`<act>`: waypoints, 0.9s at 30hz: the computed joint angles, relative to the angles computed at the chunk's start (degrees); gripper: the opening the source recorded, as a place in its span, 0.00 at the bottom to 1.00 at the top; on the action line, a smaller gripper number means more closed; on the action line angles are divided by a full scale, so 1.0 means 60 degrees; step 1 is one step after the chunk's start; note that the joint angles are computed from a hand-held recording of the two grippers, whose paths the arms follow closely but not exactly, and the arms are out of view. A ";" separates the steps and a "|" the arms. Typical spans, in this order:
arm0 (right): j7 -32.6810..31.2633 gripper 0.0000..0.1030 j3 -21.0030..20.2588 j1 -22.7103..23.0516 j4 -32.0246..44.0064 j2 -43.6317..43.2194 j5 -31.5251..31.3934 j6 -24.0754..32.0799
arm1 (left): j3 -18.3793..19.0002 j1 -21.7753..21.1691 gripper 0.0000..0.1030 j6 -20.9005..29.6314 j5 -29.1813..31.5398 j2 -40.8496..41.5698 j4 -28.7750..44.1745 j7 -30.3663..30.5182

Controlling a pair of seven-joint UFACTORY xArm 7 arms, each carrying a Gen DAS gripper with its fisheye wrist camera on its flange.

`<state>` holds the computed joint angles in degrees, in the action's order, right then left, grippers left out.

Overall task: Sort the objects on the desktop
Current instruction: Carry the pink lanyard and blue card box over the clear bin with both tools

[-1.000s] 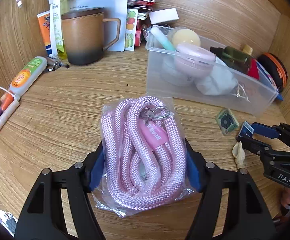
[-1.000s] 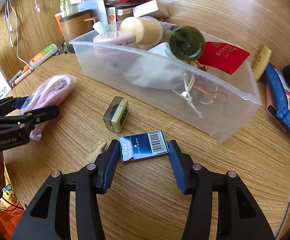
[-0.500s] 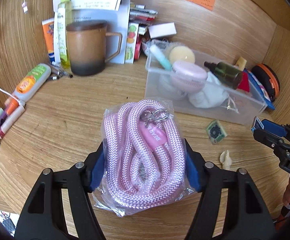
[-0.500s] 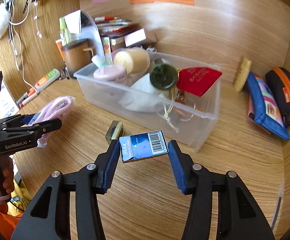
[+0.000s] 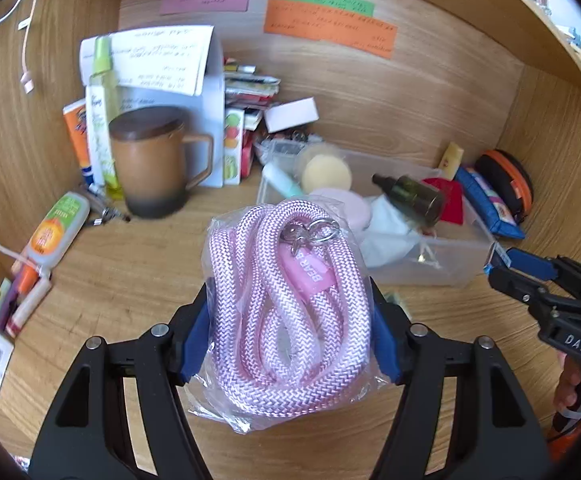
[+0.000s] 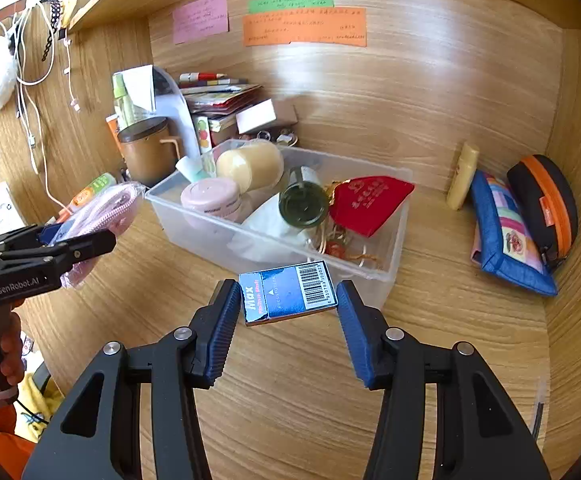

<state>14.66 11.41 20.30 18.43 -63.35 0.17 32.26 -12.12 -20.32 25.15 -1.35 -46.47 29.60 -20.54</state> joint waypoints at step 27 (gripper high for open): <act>-0.0549 0.45 -0.0597 -0.1102 0.0777 0.1769 -0.0234 -0.1073 | 0.0223 -0.0457 0.65 -0.1021 -0.0263 0.3111 0.2386 0.1349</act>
<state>11.36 7.82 13.69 23.09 -52.74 -1.23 25.83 -10.79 -23.06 19.02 -2.93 -27.80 43.92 -12.45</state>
